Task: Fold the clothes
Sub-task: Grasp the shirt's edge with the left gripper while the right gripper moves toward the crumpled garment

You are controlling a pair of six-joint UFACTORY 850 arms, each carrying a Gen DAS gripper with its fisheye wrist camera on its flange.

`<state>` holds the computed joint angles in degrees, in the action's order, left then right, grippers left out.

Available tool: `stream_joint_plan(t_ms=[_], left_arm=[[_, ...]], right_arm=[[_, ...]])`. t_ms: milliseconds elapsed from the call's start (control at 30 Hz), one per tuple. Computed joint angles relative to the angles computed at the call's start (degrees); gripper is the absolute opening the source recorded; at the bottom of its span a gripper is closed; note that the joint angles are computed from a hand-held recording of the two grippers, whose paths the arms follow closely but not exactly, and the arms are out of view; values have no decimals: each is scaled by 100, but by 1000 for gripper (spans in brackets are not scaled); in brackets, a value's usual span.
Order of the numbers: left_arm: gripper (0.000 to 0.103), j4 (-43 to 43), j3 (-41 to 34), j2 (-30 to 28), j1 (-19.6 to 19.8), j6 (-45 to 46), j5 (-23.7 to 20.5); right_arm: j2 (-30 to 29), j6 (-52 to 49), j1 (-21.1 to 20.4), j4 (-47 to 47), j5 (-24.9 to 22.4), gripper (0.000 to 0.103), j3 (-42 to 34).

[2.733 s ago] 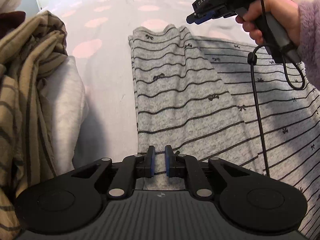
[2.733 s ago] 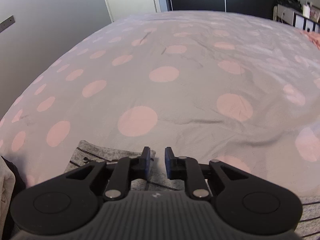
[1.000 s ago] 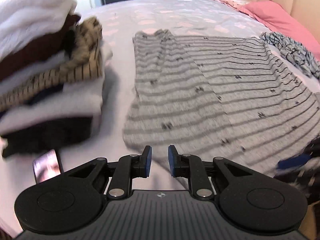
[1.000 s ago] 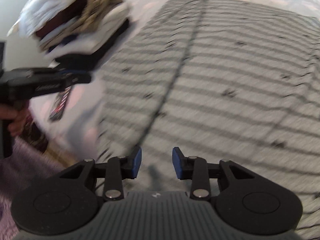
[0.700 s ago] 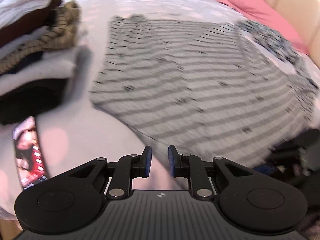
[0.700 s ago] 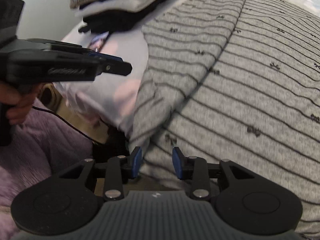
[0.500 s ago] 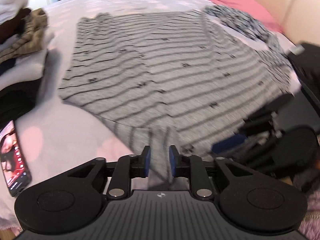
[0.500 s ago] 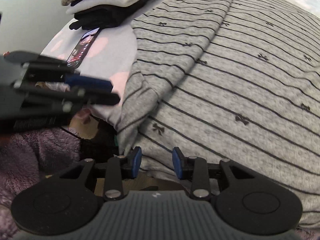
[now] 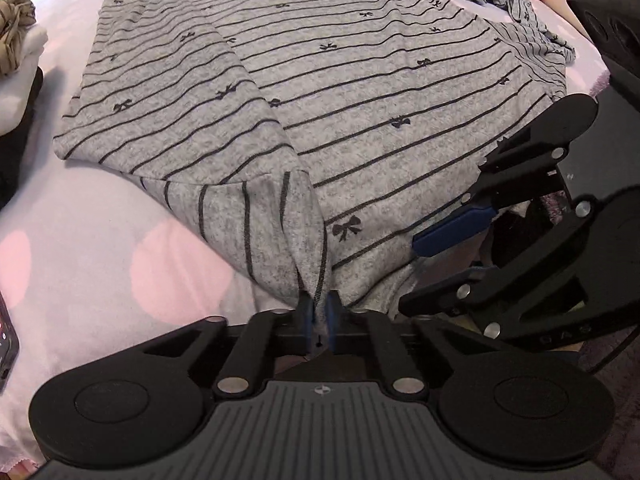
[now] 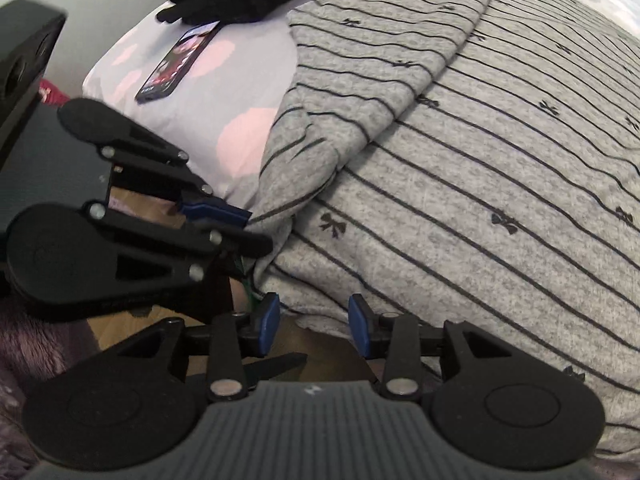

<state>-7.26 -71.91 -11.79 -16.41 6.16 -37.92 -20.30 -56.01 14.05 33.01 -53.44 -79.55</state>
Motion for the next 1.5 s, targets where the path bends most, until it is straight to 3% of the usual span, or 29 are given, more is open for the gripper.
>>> stream_joint_plan(t_ms=[233, 400, 500, 667, 800, 967, 1200, 1367, 1500], left_arm=[[2, 486, -5, 139, -95, -674, -319], [0, 117, -29, 100, -39, -370, -604], [0, -86, -39, 62, -23, -114, -843], [0, -605, -23, 194, 156, 119, -576], [0, -967, -136, 225, 281, 279, -309], [0, -794, -575, -75, 287, -32, -50], [1, -103, -1301, -685, 287, -1124, 167], [1, -5, -1919, -1165, 293, -1427, 207], [14, 40, -2363, -1524, 288, -1549, 115]], right_arm=[[20, -888, 49, 442, -166, 40, 72], [-63, -1478, 224, 461, -321, 38, 147], [-163, -1221, 303, 122, -464, 38, 78], [-137, -621, 254, -396, -294, 44, 0], [-182, 65, 43, -569, -218, 49, -194], [-270, 522, -281, -357, -323, 51, -477], [-163, 958, -819, -157, 465, 51, -609], [-502, 2429, -1354, -549, 914, 51, -1210], [-782, 3368, -1851, -1288, 1273, 51, -1741]])
